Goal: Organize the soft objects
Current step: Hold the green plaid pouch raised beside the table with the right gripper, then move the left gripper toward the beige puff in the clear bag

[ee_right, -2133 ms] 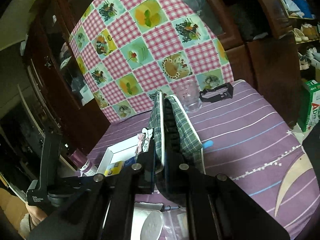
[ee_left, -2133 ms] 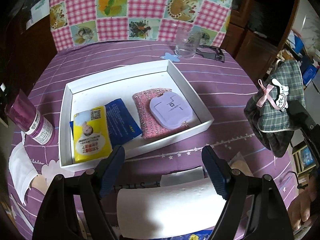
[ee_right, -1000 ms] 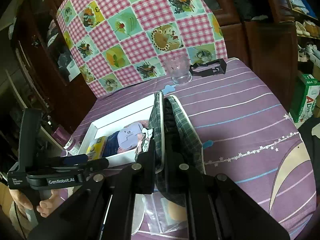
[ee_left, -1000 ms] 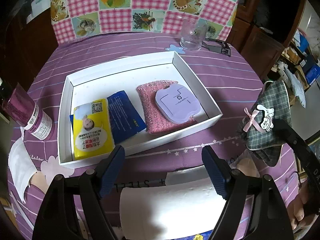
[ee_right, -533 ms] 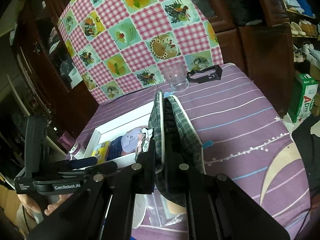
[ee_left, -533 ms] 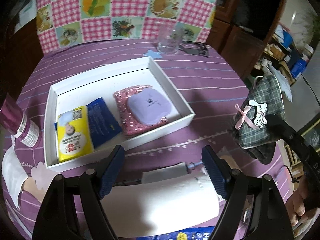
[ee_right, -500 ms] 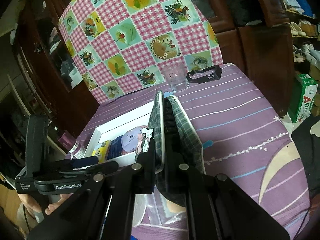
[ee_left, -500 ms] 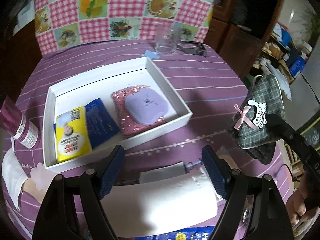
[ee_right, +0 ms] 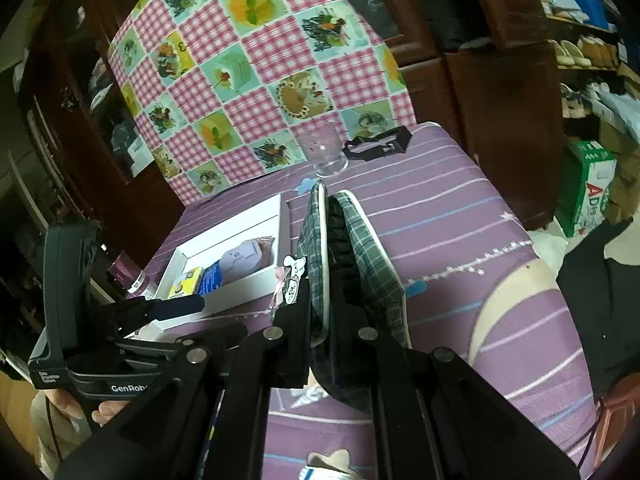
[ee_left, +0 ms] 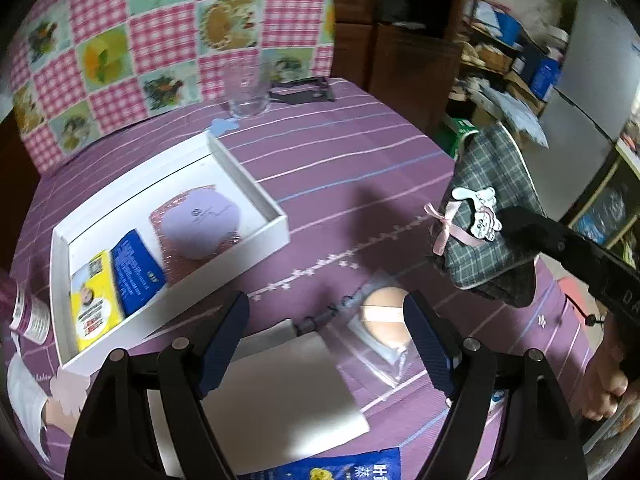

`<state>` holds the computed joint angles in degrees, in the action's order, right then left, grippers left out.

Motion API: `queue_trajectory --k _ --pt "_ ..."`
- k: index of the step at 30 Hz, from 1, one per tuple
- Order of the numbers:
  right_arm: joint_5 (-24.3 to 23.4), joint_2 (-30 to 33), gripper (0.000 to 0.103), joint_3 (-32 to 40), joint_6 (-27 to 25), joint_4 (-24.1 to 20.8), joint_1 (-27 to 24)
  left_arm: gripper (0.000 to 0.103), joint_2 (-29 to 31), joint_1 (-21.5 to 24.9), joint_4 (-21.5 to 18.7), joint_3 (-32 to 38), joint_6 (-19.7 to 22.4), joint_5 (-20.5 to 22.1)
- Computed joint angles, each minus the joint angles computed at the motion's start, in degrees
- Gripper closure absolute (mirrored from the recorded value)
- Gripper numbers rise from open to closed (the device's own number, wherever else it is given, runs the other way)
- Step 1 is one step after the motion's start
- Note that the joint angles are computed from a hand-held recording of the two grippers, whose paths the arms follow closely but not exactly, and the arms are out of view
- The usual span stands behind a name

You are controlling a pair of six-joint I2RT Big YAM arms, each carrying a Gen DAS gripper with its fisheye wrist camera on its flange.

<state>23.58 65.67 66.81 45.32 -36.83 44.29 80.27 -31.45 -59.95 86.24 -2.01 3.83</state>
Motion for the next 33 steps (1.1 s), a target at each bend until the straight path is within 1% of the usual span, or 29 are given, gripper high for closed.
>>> queue_trajectory --k 3,8,12,14,16,21,24,27,29,31,33 --pt "0.64 -1.0 0.095 -0.84 0.78 -0.1 -0.18 0.023 0.42 -0.89 0.13 -0.33 1.04 1.07" --pt "0.41 -2.38 0.095 -1.8 1.22 1.18 -0.5 0.023 0.58 -2.76 1.6 -1.19 2.82 0.72" --pt "0.77 -2.76 0.095 -1.93 1.19 1.36 -0.34 0.023 0.36 -2.84 2.91 -1.8 3.28 4.0" --pt "0.61 -3.0 0.095 -2.12 1.5 1.5 -0.51 0.023 0.66 -2.47 2.56 -1.61 2.81 5.71" --pt "0.45 -3.18 0.095 -2.26 1.87 1.55 -0.7 0.023 1.04 -2.53 2.09 -1.44 2.91 6.07" --pt "0.41 -3.46 0.095 -2.49 2.33 1.55 -0.87 0.023 1.91 -4.36 1.7 -1.62 3.84 4.65" --pt "0.57 -3.68 0.095 -2.68 2.38 1.71 -0.89 0.023 1.89 -6.2 2.98 -2.71 5.0 1.98" --pt "0.4 -4.08 0.095 -3.02 2.62 1.95 -1.12 0.023 2.56 -7.11 3.72 -3.18 5.48 0.43" --pt "0.38 -4.2 0.095 -3.11 2.77 1.98 -1.22 0.023 3.34 -7.61 3.57 -3.07 5.2 -1.5" --pt "0.45 -4.12 0.095 -3.0 2.75 1.76 -1.22 0.023 4.13 -8.59 3.02 -2.52 5.67 -5.32" --pt "0.36 -3.99 0.095 -2.91 2.7 1.65 -1.23 0.023 4.93 -9.44 2.26 -1.92 4.97 -8.64"
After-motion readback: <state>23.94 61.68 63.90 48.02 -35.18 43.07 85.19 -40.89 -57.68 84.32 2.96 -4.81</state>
